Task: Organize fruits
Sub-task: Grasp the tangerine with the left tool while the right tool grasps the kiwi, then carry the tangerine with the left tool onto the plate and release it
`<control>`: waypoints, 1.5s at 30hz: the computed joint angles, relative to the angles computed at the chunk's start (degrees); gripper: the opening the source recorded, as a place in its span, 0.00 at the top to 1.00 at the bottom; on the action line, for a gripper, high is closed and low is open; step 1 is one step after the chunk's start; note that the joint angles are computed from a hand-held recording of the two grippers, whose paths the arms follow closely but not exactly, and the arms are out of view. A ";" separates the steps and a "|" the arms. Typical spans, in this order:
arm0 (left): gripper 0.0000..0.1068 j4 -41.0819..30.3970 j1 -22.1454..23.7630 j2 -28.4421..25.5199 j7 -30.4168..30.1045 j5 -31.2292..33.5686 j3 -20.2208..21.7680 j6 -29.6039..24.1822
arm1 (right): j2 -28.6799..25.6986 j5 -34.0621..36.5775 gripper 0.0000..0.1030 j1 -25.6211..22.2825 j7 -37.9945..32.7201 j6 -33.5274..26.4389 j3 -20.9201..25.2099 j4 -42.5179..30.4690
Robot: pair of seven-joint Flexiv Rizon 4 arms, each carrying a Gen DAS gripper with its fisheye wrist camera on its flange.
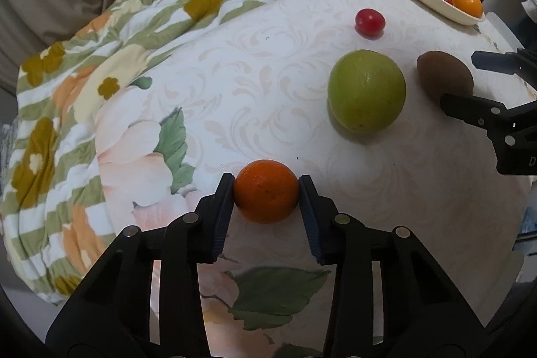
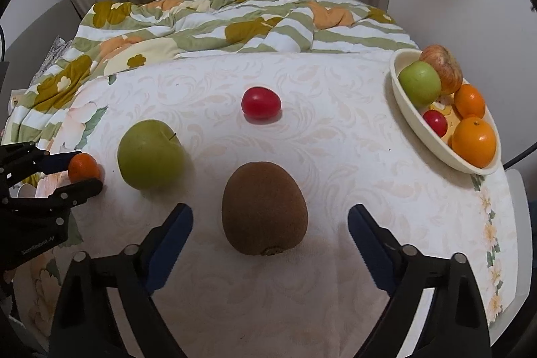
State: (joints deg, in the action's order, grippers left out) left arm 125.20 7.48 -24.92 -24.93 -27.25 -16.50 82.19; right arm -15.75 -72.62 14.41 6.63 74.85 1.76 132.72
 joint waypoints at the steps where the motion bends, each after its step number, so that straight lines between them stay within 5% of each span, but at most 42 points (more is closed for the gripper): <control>1: 0.58 0.06 -0.03 -0.04 -0.04 0.02 -0.02 0.24 | -0.12 0.32 0.16 -0.14 -0.29 0.26 0.04 0.03; 7: 0.58 0.24 -0.44 0.34 -1.21 0.23 0.70 -0.17 | -0.52 -0.70 0.17 -0.49 -0.33 1.62 -0.58 0.06; 15: 0.58 1.76 -0.39 1.48 -2.06 -0.31 0.62 0.29 | -2.35 -1.62 0.33 -0.76 -2.10 4.59 -1.56 -0.67; 20: 0.58 3.32 0.45 2.84 -1.95 -2.04 -0.34 0.75 | -2.94 -2.78 0.52 -0.49 -2.70 5.21 -2.15 -1.12; 28: 0.58 6.20 1.82 5.59 -0.46 -6.50 -2.27 2.39 | -1.56 -3.54 0.52 -0.73 -3.29 5.00 -1.57 -0.47; 35: 0.58 9.29 3.11 10.21 5.73 -16.82 -5.86 3.17 | 2.52 -3.38 0.52 -1.12 -3.25 2.93 0.43 0.83; 45: 0.58 9.61 -1.86 18.20 15.20 -31.09 -4.26 -1.85 | 10.56 5.29 0.52 -1.87 -5.25 -0.01 4.06 3.30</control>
